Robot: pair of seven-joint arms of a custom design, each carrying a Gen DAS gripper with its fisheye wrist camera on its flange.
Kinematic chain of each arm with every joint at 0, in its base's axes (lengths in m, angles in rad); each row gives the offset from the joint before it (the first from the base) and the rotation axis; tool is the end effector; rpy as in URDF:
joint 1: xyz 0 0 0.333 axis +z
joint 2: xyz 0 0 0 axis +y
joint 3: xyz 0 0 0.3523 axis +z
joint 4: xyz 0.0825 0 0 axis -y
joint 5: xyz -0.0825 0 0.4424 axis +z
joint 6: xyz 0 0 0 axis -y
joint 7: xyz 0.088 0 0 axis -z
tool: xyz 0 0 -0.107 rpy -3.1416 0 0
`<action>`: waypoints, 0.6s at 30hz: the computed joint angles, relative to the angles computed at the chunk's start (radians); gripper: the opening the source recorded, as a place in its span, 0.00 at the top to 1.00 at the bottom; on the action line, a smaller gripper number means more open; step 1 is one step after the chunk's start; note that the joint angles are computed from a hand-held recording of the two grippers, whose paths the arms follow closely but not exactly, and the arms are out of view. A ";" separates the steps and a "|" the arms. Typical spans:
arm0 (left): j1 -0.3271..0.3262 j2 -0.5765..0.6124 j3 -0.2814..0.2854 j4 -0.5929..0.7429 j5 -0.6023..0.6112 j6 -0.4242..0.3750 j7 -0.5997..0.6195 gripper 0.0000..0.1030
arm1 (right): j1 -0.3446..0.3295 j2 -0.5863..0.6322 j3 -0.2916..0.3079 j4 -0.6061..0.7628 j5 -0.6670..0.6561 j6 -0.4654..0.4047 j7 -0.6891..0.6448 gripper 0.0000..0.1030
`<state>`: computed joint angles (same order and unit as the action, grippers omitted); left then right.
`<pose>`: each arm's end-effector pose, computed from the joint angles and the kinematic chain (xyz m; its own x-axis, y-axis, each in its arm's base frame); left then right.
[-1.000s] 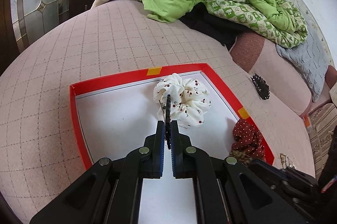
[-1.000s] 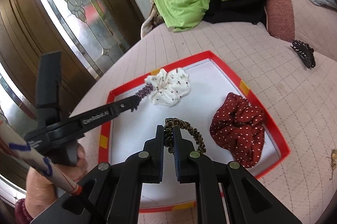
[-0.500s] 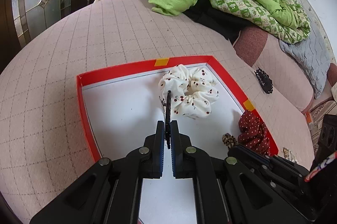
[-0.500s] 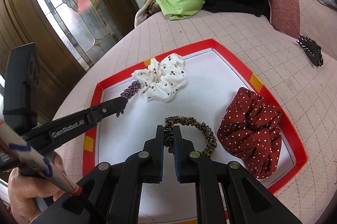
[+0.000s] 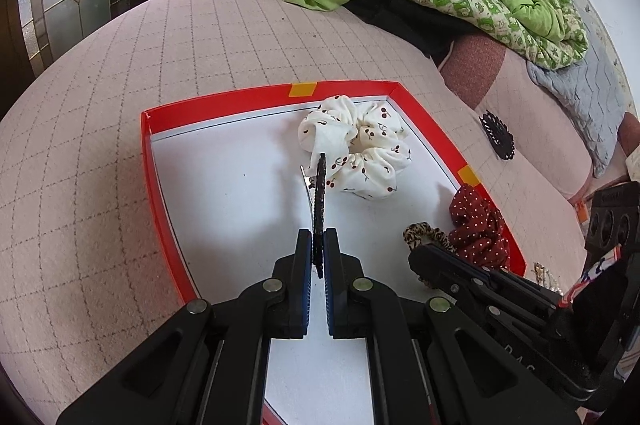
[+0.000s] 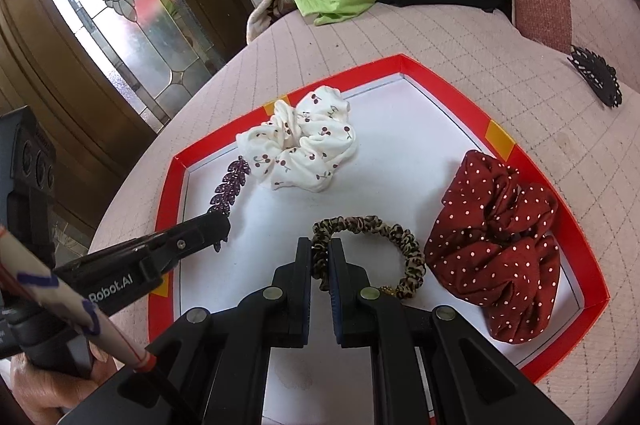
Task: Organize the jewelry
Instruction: 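Open left tool to drop purple strand while right tool releases leopard tie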
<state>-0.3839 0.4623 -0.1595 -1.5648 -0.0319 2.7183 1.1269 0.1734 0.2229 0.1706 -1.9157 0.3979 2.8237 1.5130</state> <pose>0.6967 -0.3929 0.4679 -0.1402 -0.9210 0.3635 -0.8422 -0.0821 -0.5328 0.6766 0.2135 0.4609 0.1547 -0.9316 -0.3288 -0.8129 0.0691 -0.5782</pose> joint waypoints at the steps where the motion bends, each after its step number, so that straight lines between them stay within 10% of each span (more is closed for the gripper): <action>1: -0.005 -0.001 0.007 -0.001 0.007 0.002 -0.009 0.95 | 0.000 -0.001 -0.001 -0.001 -0.002 0.001 0.003 0.90; 7: -0.004 -0.006 0.008 -0.011 0.004 0.019 -0.026 0.90 | -0.010 -0.013 0.004 -0.004 0.039 -0.005 -0.006 0.89; 10: -0.015 -0.018 0.026 -0.027 0.024 0.039 -0.056 0.67 | -0.008 -0.024 0.001 -0.009 0.054 -0.005 -0.017 0.89; 18: -0.004 -0.032 0.017 -0.044 0.018 0.095 -0.064 0.65 | -0.009 -0.063 -0.003 -0.031 0.123 -0.001 -0.064 0.89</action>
<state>-0.3883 0.4308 -0.1430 -1.6084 -0.0138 2.8128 1.0628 0.1640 0.1597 0.1673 -1.9466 0.5208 2.8230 1.4492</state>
